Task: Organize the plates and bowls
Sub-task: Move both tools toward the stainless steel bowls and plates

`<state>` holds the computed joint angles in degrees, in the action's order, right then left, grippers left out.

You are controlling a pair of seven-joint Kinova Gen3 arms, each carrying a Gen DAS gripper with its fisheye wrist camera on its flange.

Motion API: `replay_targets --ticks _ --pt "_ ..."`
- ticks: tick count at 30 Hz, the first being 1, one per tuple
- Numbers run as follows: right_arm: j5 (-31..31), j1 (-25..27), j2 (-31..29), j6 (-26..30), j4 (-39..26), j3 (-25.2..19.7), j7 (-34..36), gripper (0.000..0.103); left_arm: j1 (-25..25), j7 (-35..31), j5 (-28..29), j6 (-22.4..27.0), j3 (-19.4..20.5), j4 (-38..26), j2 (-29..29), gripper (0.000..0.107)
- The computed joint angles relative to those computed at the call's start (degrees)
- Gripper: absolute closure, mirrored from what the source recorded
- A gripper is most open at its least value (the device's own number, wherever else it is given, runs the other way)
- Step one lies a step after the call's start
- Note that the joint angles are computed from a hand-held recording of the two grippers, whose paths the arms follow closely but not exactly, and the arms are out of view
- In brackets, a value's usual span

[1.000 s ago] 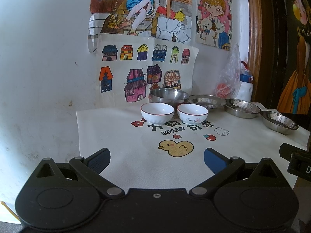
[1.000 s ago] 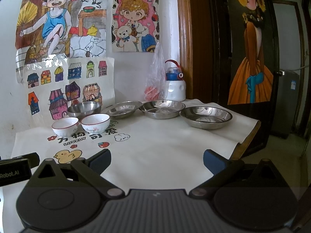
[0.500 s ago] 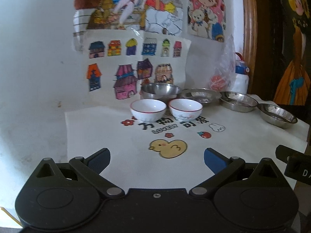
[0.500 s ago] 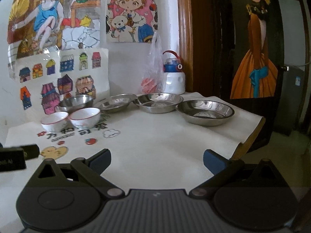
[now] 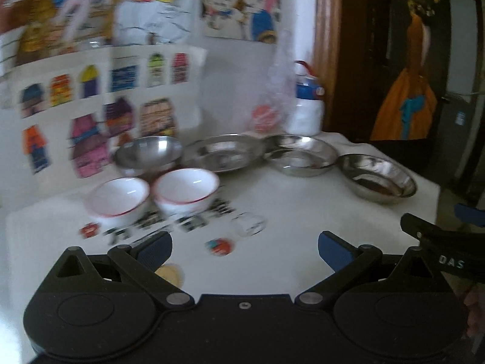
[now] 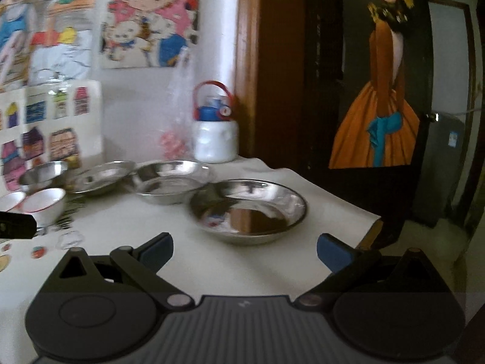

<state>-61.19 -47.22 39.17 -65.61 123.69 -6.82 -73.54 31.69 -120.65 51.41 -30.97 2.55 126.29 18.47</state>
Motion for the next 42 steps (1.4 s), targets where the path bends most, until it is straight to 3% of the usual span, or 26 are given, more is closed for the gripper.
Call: replay_targets --ticks 9,15,23,26,28,31,36,38,42 --pt "7.96 8.63 0.67 7.32 -3.16 3.40 1.03 0.000 0.50 -3.31 -0.29 11.19 -3.63 -15.74 8.12 0.005" --pt "15.26 13.56 2.49 12.30 -6.82 4.96 -0.91 0.000 3.87 -2.49 1.13 20.59 -10.17 -26.85 14.47 0.005" --pt "22.13 17.03 4.25 16.50 -9.75 5.97 -4.70 0.003 7.72 1.93 -0.65 28.22 -17.44 -37.05 21.41 0.005" --pt "24.98 18.30 4.40 17.38 -9.85 5.71 -7.37 0.005 9.52 4.71 -1.55 33.22 -21.83 -40.51 23.76 0.006" --pt "28.25 19.51 4.62 16.90 -9.36 5.00 -10.40 0.006 9.37 6.84 -2.40 35.10 -22.45 -42.09 24.79 0.009" --pt "30.94 20.39 5.17 15.53 -8.93 4.46 -14.49 0.012 7.59 9.34 -3.62 36.53 -20.97 -43.60 25.63 0.015" --pt "30.74 20.05 5.51 14.53 -8.56 4.87 -17.74 0.030 5.83 13.64 -5.96 38.55 -19.60 -46.01 27.01 0.028" --pt "30.28 19.71 5.41 14.83 -8.54 5.21 -18.04 0.047 5.14 15.14 -7.06 39.37 -18.99 -46.71 27.28 0.036" --pt "27.74 18.48 5.28 16.11 -8.95 6.12 -17.20 0.061 2.24 16.60 -9.27 40.15 -15.37 -47.97 27.65 0.056"
